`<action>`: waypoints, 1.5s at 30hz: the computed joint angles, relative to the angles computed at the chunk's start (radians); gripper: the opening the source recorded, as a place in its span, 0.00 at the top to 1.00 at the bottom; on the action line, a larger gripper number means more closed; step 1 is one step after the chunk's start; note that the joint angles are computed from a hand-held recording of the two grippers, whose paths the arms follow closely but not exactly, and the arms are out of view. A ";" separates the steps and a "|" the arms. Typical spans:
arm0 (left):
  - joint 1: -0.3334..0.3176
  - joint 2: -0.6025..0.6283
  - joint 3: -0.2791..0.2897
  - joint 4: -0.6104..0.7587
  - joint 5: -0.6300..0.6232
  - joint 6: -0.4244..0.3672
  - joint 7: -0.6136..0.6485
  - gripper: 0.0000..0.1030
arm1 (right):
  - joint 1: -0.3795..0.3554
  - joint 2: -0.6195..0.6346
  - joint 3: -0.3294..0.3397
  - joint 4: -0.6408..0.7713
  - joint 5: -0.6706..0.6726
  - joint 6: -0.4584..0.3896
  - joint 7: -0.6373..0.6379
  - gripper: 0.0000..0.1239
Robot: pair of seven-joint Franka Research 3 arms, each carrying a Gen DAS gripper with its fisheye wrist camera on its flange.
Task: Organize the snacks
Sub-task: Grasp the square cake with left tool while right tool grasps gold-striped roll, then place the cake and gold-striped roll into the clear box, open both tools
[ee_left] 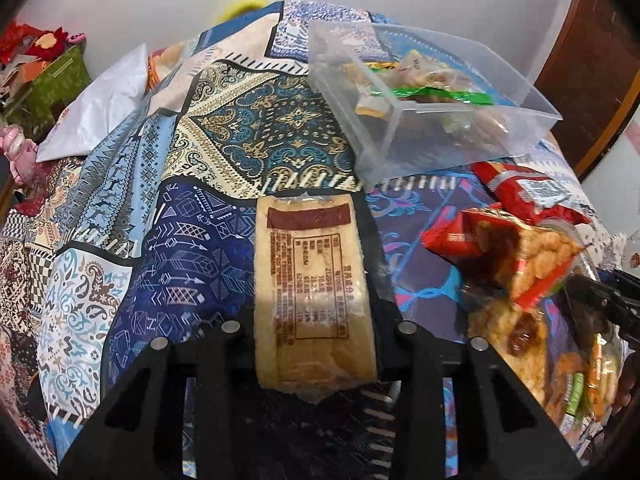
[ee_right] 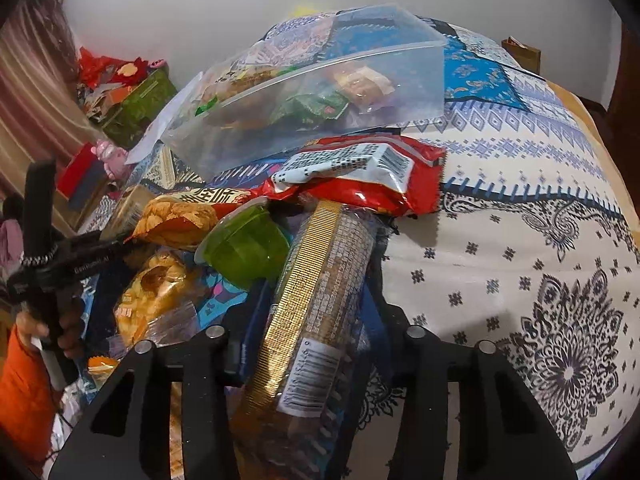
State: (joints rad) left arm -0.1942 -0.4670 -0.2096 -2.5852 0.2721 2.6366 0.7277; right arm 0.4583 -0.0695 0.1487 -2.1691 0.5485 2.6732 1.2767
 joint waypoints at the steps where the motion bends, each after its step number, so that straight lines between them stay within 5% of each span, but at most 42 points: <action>1: -0.001 -0.007 -0.006 0.000 0.003 -0.005 -0.005 0.64 | -0.002 -0.008 -0.001 -0.007 -0.008 0.003 0.003 0.70; 21: 0.038 -0.096 -0.086 0.115 0.184 -0.026 -0.137 0.64 | -0.012 -0.082 -0.022 0.001 -0.045 0.116 0.004 0.71; 34: 0.112 0.027 -0.098 0.256 0.302 0.023 -0.205 0.65 | -0.012 0.073 -0.004 0.231 -0.052 0.200 -0.011 0.71; 45: 0.142 0.206 -0.064 0.391 0.388 0.047 -0.259 0.65 | 0.000 0.275 0.008 0.482 -0.155 0.156 0.078 0.71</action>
